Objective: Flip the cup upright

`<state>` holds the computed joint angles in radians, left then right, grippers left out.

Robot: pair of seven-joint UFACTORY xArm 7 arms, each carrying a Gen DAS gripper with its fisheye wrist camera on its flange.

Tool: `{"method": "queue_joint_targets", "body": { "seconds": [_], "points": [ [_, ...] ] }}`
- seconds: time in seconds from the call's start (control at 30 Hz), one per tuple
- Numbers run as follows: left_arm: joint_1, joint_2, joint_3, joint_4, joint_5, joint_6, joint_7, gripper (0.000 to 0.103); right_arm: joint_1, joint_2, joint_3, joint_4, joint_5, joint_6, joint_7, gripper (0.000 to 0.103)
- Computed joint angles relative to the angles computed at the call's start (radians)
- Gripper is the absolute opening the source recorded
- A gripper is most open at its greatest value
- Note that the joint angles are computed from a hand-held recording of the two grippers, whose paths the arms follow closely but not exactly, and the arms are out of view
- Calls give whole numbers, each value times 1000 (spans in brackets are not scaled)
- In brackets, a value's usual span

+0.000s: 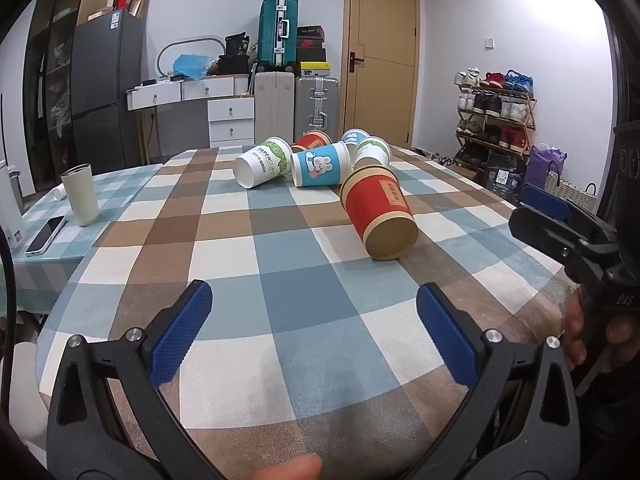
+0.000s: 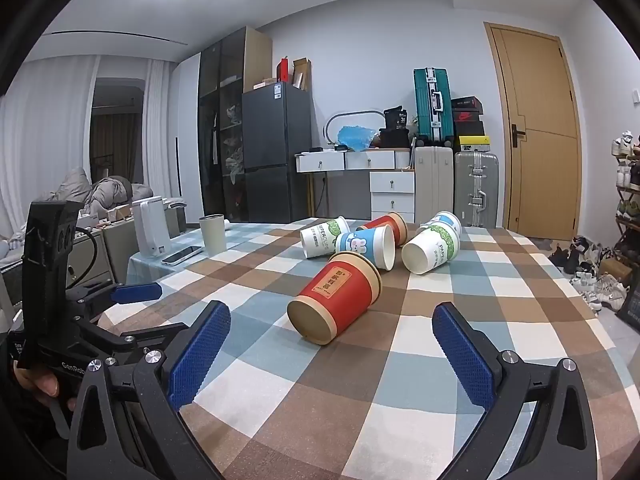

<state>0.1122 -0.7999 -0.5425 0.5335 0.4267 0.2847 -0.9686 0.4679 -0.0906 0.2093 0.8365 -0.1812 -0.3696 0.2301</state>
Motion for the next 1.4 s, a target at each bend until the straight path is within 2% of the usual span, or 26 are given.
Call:
{"method": "queue_joint_targets", "body": {
  "seconds": [1.4],
  "points": [
    [-8,-1,-2,9,4,5,-1,102,-4,-1,11,-4,34,-4,-33,103]
  ]
}}
